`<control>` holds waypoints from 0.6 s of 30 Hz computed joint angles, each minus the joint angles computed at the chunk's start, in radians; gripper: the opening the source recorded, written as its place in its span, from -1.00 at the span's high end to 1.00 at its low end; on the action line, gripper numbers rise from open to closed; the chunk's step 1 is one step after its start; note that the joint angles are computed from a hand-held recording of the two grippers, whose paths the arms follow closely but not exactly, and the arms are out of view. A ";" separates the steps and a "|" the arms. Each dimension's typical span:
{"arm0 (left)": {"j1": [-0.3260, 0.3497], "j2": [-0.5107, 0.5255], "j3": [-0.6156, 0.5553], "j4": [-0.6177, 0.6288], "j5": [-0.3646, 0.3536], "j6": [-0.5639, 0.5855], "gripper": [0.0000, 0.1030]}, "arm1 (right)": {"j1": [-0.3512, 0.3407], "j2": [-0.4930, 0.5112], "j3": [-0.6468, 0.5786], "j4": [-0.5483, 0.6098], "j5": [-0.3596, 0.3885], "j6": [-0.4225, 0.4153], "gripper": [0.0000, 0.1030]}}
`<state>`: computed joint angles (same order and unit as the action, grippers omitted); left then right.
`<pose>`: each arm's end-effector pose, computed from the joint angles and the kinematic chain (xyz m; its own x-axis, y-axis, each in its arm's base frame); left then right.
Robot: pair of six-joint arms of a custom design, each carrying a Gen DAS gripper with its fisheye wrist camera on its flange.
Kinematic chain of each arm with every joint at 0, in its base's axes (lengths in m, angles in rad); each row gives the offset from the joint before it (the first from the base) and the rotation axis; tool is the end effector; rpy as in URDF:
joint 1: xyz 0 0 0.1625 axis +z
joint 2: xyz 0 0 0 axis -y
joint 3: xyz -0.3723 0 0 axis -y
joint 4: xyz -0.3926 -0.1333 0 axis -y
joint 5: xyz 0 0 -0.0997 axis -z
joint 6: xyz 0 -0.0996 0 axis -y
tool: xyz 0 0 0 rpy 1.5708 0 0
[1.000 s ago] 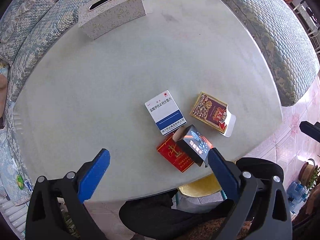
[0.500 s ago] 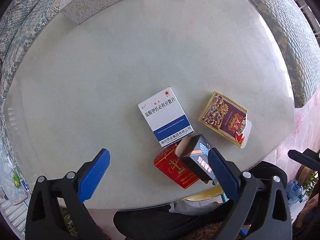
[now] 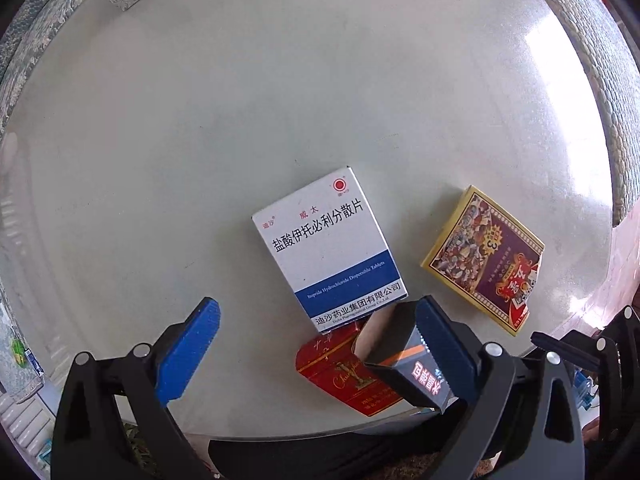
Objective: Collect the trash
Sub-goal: 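Grasp the white-blue medicine box with the left tool while the right tool grasps the black-orange box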
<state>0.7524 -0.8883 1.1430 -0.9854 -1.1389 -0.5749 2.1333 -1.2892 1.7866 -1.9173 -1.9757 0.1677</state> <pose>-0.3286 -0.5473 0.2179 -0.5948 0.4872 -0.6394 0.1952 0.8591 0.4731 0.3640 -0.4010 0.2273 -0.8235 -0.3931 0.4091 -0.3953 0.9148 0.0832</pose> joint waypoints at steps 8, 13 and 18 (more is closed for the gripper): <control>0.014 -0.011 0.044 -0.039 -0.005 0.012 -0.86 | -0.041 0.012 0.031 -0.028 0.031 -0.007 -0.76; 0.032 -0.013 0.060 -0.057 0.003 0.012 -0.86 | -0.059 0.000 0.061 -0.052 0.063 -0.026 -0.76; 0.053 -0.024 0.084 -0.070 0.009 0.015 -0.86 | -0.059 -0.014 0.084 -0.069 0.090 -0.041 -0.76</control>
